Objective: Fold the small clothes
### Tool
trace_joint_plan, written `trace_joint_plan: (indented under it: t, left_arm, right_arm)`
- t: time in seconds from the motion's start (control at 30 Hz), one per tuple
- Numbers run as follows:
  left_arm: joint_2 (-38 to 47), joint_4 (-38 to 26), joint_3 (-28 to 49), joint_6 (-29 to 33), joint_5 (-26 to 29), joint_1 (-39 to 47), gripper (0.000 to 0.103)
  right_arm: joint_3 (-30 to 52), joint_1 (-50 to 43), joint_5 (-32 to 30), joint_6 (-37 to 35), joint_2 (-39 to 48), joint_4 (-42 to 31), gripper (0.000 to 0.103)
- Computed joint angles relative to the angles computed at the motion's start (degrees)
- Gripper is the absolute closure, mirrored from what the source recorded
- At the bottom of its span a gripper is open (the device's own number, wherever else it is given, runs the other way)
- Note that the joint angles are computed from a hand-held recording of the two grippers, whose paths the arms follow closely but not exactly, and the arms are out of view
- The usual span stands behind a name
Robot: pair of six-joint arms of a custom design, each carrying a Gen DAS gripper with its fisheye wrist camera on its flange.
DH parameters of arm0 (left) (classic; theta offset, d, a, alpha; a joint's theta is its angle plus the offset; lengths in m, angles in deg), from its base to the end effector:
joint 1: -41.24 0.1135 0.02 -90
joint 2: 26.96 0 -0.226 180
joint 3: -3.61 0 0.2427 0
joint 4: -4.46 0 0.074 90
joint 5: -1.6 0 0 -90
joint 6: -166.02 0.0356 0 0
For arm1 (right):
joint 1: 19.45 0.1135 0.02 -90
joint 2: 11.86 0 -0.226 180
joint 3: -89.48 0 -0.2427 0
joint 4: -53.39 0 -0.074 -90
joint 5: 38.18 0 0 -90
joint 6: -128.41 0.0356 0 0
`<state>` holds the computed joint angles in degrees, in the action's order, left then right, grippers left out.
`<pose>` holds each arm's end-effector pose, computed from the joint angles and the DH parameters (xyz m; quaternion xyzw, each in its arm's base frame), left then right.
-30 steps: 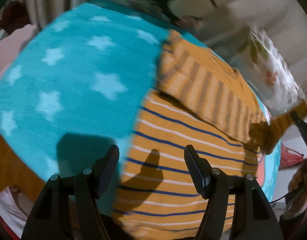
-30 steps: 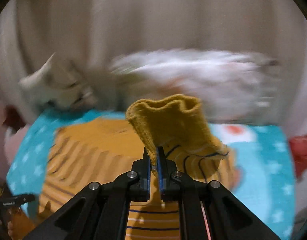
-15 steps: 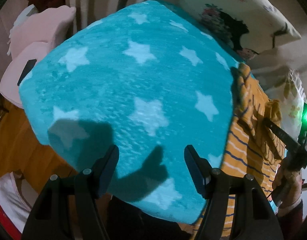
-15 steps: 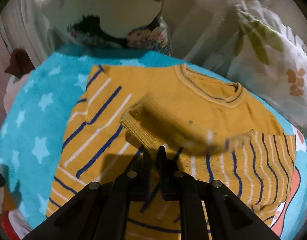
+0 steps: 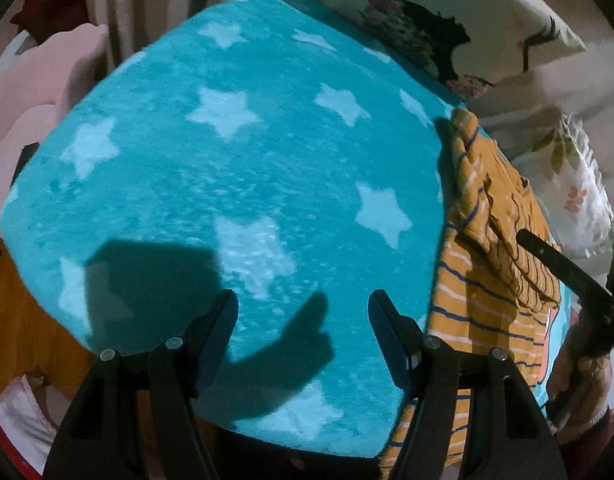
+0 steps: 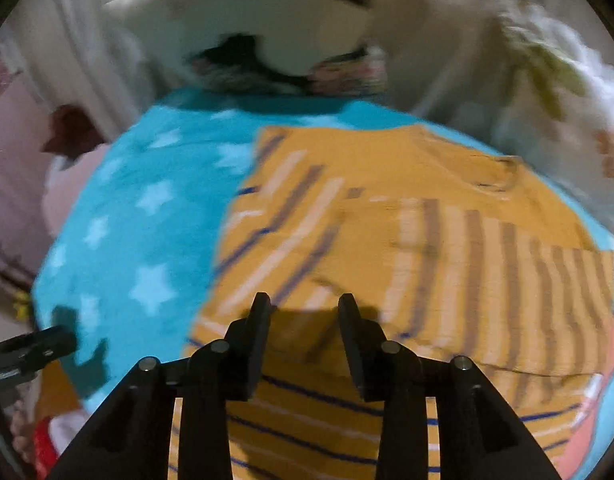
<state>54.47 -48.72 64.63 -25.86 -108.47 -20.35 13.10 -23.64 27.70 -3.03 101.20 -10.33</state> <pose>0.1269 -0.2089 0.1493 -0.3590 0.9064 -0.1143 0.1909 0.3788 -0.0132 0.1797 -0.3379 0.9070 0.1350 0.2121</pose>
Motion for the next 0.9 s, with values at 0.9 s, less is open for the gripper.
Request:
trace_joint_plan:
  t: [0.9]
  left_arm:
    - [0.12,2.89,-1.41,5.46,3.55,2.77,0.036]
  right_arm:
    - [18.01,9.17,0.52,16.2,16.09,-6.13,0.093]
